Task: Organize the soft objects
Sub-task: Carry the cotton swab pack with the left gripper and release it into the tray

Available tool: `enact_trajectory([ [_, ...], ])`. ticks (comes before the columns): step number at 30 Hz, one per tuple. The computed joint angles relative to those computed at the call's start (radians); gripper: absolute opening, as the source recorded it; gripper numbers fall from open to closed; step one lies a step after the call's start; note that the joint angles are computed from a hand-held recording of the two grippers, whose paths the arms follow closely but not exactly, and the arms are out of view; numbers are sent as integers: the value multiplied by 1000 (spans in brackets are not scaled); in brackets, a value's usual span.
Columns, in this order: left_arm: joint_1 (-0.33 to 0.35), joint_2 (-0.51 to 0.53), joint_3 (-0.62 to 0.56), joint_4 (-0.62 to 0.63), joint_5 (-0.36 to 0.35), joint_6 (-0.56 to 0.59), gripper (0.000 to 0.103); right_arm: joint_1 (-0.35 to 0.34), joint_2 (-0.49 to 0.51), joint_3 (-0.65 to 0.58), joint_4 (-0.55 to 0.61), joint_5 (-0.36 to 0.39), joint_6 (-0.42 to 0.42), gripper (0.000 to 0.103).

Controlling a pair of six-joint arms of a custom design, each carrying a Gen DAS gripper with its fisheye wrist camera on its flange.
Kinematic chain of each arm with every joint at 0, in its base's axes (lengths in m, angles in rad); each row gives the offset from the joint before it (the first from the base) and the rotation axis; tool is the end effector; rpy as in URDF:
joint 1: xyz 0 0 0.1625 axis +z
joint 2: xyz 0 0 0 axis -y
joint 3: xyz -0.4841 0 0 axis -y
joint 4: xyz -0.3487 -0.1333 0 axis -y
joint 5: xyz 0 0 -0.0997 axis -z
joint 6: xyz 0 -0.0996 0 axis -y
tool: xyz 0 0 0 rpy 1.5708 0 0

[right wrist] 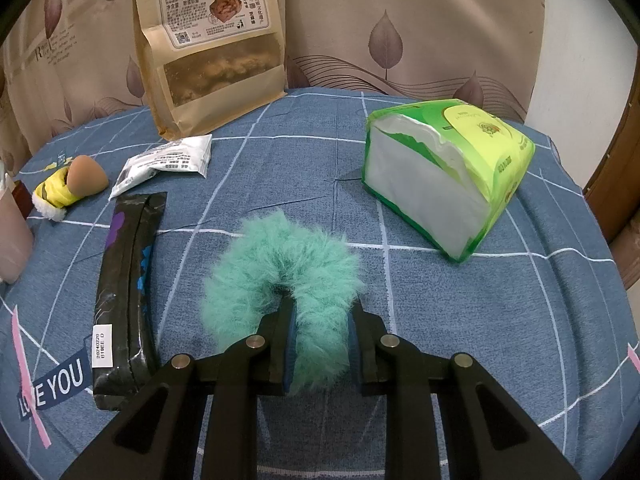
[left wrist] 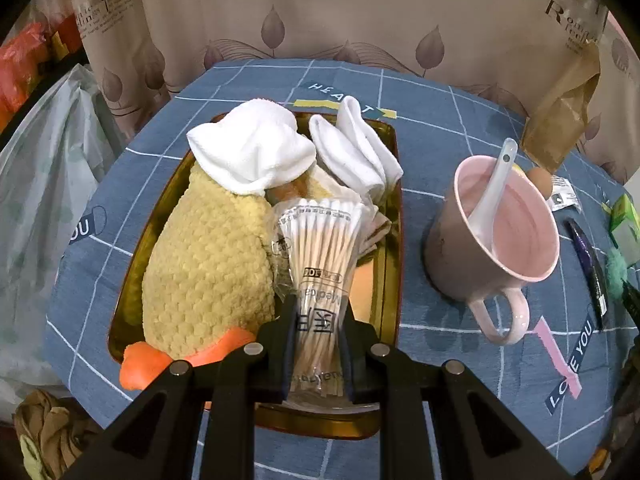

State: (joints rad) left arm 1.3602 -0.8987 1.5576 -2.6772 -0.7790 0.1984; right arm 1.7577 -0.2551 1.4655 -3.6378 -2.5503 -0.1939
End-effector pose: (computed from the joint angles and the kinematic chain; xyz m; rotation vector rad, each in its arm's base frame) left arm 0.0539 -0.7246 0.3079 0.2532 2.2995 -0.5299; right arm 0.1796 -0.6771 -0.0027 -0.0996 -2.0597 0.9110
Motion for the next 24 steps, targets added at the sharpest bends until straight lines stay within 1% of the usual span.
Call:
enact_trajectory([
  [3,1,0,-2,1,-4,5,21,0,2,-3,1,-3,-2,22],
  [6,1,-1,0,-2,-8,24,24,0,5,-9,4,-7,-3,22],
  [8,-2,-2,10,-22,-7,47,29,2,9,-17,8,-10,-3,22],
  [9,-3,-4,15,-30,-10,54,34,1,9,-16,7,-11,-5,22],
  [12,-11,-13,37,-68,-18,82,39,0,11,-20,8,-14,-7,22],
  [15,-21,-23,58,-113,-18,118,49,3,18,-33,17,-19,-4,22],
  [20,-29,-51,77,-153,-52,149,50,1,22,-37,11,-31,-19,22],
  [24,-29,-67,95,-186,-67,175,51,-5,16,-26,-1,-32,-29,22],
])
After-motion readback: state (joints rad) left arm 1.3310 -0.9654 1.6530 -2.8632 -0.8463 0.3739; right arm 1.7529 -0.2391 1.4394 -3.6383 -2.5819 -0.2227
